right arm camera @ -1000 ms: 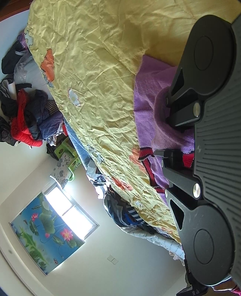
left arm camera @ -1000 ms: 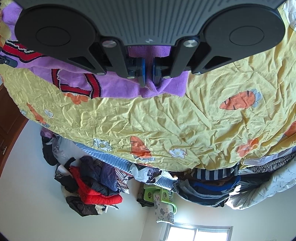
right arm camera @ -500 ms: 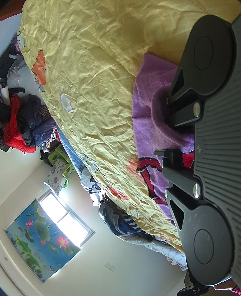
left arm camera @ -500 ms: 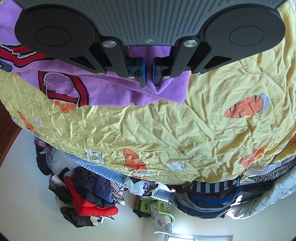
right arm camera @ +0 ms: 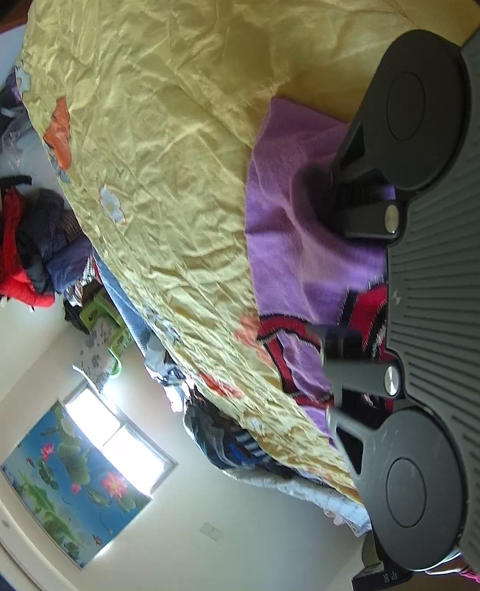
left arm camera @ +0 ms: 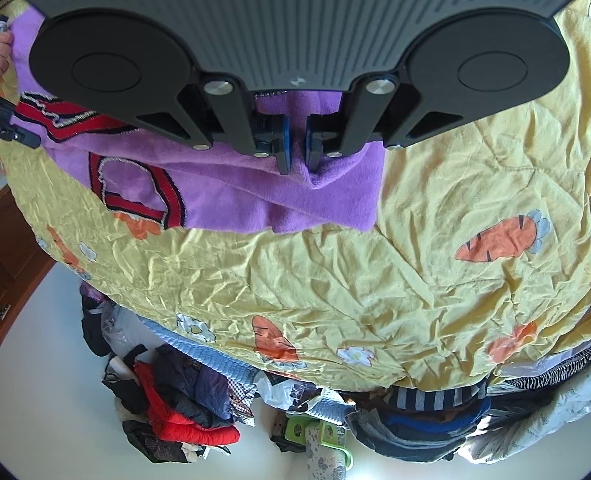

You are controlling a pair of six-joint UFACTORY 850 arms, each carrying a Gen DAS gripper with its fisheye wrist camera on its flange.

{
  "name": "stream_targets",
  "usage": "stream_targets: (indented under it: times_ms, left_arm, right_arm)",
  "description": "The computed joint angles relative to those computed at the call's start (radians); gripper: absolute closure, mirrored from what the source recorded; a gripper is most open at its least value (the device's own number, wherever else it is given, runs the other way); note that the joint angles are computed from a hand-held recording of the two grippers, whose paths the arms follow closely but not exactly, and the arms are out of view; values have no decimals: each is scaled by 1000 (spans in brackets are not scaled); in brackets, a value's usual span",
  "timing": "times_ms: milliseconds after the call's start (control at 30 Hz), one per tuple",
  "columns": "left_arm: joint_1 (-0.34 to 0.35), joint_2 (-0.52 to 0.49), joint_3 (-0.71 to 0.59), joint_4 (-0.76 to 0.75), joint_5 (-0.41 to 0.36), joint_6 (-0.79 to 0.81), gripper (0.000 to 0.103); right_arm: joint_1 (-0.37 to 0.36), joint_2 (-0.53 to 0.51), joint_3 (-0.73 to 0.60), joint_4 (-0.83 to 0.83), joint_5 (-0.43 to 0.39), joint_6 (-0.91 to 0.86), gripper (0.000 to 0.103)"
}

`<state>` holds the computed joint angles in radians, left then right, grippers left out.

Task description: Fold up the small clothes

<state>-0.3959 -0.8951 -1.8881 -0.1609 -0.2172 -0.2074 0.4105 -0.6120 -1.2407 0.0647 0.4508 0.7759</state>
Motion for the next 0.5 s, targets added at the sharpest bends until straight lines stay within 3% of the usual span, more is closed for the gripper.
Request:
stream_targets:
  times_ms: [67, 200, 367, 433, 500]
  left_arm:
    - [4, 19, 30, -104, 4, 102, 95]
    - [6, 48, 81, -200, 8, 199, 94]
    - [20, 71, 129, -408, 32, 375, 91]
    - [26, 79, 142, -429, 33, 379, 83]
    - [30, 95, 167, -509, 40, 448, 56]
  right_arm:
    - [2, 5, 3, -38, -3, 20, 50]
    - [12, 19, 13, -44, -27, 9, 50]
    - [6, 44, 63, -129, 11, 138, 50]
    - [3, 53, 81, -158, 24, 170, 50]
    - [4, 60, 90, -159, 26, 164, 50]
